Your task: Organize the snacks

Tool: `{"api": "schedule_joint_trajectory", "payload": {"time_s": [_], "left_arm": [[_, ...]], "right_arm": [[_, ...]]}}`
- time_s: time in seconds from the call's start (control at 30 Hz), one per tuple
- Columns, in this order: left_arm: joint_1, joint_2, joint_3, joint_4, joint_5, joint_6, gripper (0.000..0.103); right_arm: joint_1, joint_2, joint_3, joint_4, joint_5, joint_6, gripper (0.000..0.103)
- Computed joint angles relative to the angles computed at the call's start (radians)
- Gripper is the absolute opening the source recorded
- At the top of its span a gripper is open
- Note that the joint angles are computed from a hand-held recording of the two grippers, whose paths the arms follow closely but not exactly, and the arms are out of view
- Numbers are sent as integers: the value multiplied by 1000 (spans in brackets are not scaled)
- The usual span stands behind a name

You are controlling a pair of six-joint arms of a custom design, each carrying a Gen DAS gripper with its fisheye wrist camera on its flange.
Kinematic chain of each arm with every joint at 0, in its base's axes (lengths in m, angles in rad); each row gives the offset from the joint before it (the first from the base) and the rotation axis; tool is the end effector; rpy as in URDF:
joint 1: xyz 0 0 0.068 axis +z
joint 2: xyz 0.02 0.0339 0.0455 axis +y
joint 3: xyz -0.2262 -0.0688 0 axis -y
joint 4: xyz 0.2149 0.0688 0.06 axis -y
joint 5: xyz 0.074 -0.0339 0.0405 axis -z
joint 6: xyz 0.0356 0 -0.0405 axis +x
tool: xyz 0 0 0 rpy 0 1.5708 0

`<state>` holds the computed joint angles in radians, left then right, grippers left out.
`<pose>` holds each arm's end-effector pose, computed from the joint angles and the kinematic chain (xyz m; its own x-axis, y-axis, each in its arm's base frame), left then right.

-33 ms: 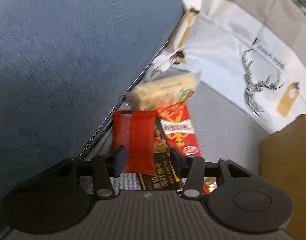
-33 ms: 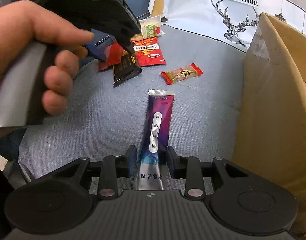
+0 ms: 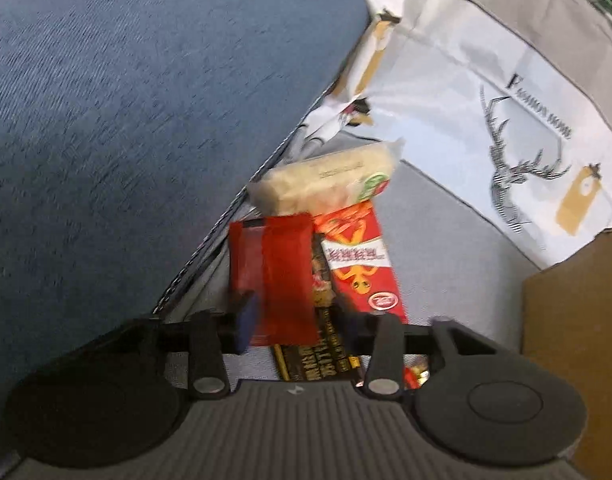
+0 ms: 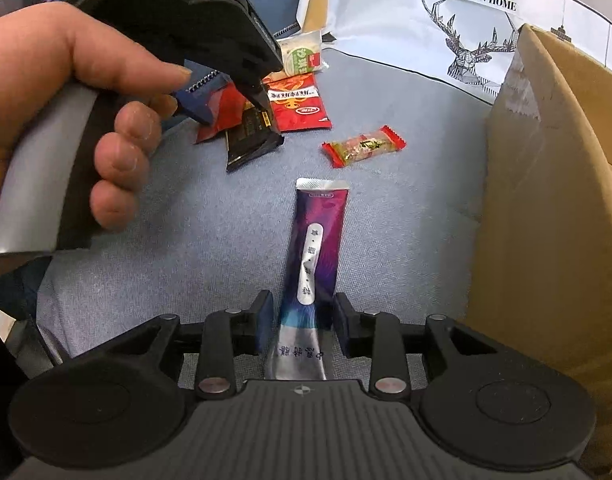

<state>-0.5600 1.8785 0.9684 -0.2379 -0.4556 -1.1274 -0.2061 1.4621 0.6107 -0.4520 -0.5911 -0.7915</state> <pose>0.2720 -0.1521 0.0996 -0.6242 -0.5661 -0.5385 -0.5589 0.8051 -0.1985 0.2092 -0.0235 0.1164 -0.6818 -0.4609 -0.5680 -0.6535 0.7328 0.1898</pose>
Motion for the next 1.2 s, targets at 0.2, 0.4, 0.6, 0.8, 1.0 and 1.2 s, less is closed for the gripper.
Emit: {"api": "schedule_joint_trajectory", "payload": {"time_s": [0.2,0.4,0.6,0.8,1.0,1.2], "left_arm": [[-14,-68,-61,26,2,42,0],[-47,-184,-144,33,-30,44,0],[-66,-192,-122,-41,-62,50,9],[-90,-56,14,-130,-95,147,45],[-121,161,219,-245,-188,262,64],[-70,175,201,-166,-143,295,52]], "right_arm": [[-1,11,1,11,-2,-7,35],[-15,1,-8,12,-9,-19,31],[-30,-11,-9,-8,-12,-39,30],[-26,3,5,-17,-10,-42,32],[-19,19,18,-19,-11,-35,32],[-26,35,29,-26,-19,-53,32]]}}
